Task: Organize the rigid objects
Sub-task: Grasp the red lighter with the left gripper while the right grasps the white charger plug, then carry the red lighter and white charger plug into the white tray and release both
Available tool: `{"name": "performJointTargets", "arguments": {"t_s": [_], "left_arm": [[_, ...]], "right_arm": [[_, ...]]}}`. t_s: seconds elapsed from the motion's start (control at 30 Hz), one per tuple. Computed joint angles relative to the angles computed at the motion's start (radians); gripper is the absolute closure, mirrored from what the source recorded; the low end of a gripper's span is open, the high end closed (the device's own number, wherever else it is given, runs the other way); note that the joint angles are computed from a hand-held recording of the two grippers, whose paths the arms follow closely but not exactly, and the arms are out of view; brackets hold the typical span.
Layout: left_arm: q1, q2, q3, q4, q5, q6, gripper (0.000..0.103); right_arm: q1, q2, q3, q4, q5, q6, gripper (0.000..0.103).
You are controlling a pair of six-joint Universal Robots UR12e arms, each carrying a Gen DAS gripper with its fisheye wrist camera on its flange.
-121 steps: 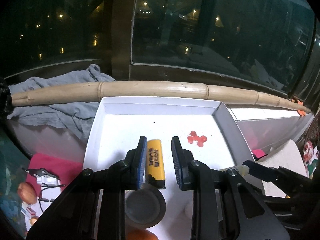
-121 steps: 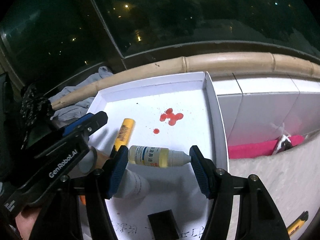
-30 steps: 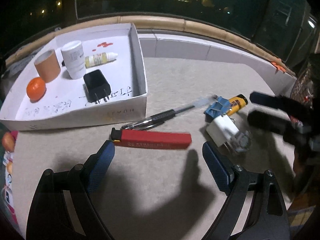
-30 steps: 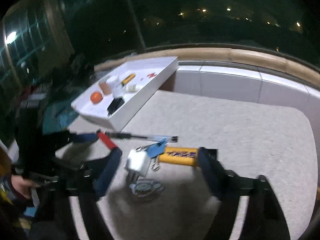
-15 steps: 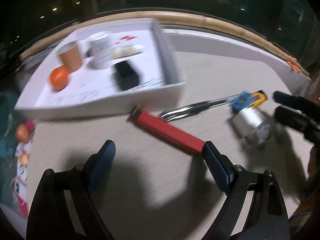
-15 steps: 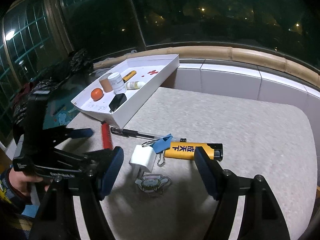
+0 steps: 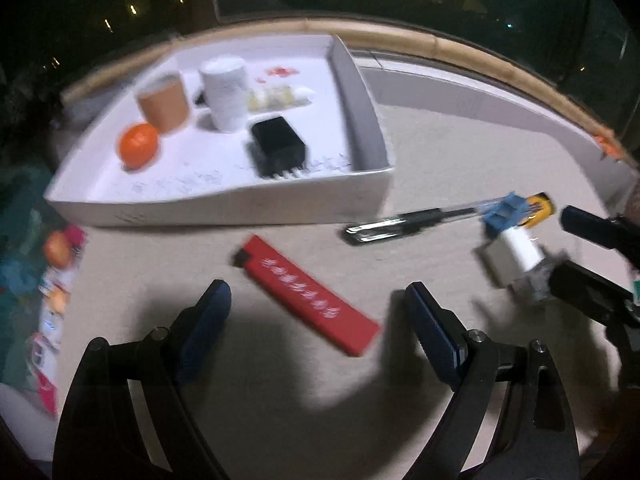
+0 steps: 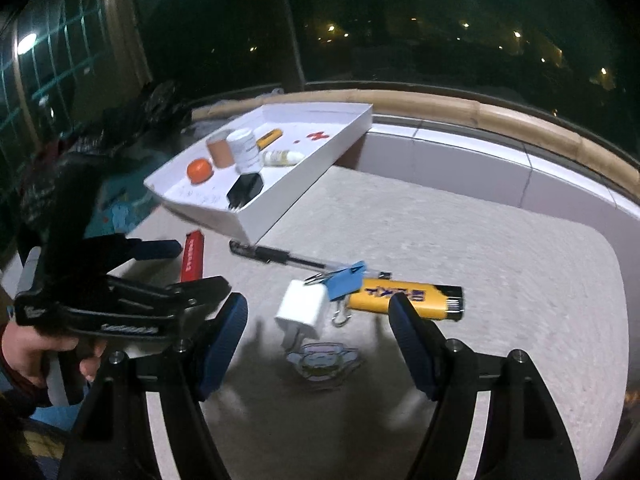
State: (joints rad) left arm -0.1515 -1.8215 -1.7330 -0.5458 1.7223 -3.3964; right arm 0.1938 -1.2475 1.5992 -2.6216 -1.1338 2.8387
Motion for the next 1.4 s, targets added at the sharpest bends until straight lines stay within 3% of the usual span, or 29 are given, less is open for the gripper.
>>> {"name": "performJointTargets", "arguments": {"t_s": [0.2,0.3,0.43,0.53,0.63,0.67,0.7,0.77,0.83,1.07,1.4], "left_arm": [[0.025,0.044,-0.049,-0.001,0.005,-0.026,0.026],[0.037,0.065,-0.075,0.003,0.008,-0.045,0.027],[0.050,0.068,-0.081,0.039,-0.044,-0.045,0.027],[0.030,0.042,-0.049,0.030,-0.005,0.002,0.026],[0.024,0.032,-0.044,0.023,-0.001,0.013,0.027],[0.024,0.035,-0.050,0.033,-0.005,0.020,0.036],[0.027,0.039,-0.057,0.045,-0.020,0.029,0.058],[0.032,0.047,-0.065,0.053,-0.039,0.035,0.086],[0.042,0.057,-0.079,0.064,-0.074,0.030,0.086],[0.040,0.080,-0.105,0.111,-0.099,0.023,0.086],[0.025,0.103,-0.121,0.182,-0.069,0.045,0.086]], "right_arm": [[0.016,0.007,-0.008,0.027,-0.020,-0.021,0.038],[0.028,0.016,-0.017,0.032,-0.055,-0.025,0.040],[0.037,0.027,-0.033,0.057,-0.080,-0.011,0.046],[0.047,0.033,-0.041,0.057,-0.109,-0.010,0.047],[0.058,0.037,-0.048,0.067,-0.145,-0.019,0.062],[0.059,0.037,-0.048,0.073,-0.150,-0.026,0.068],[0.059,0.036,-0.046,0.071,-0.148,-0.028,0.074],[0.057,0.030,-0.039,0.061,-0.144,-0.039,0.078],[0.053,0.024,-0.031,0.061,-0.125,-0.043,0.078],[0.028,-0.005,-0.002,0.054,0.026,-0.033,0.078],[0.027,-0.020,0.013,0.002,0.068,-0.018,0.078]]}}
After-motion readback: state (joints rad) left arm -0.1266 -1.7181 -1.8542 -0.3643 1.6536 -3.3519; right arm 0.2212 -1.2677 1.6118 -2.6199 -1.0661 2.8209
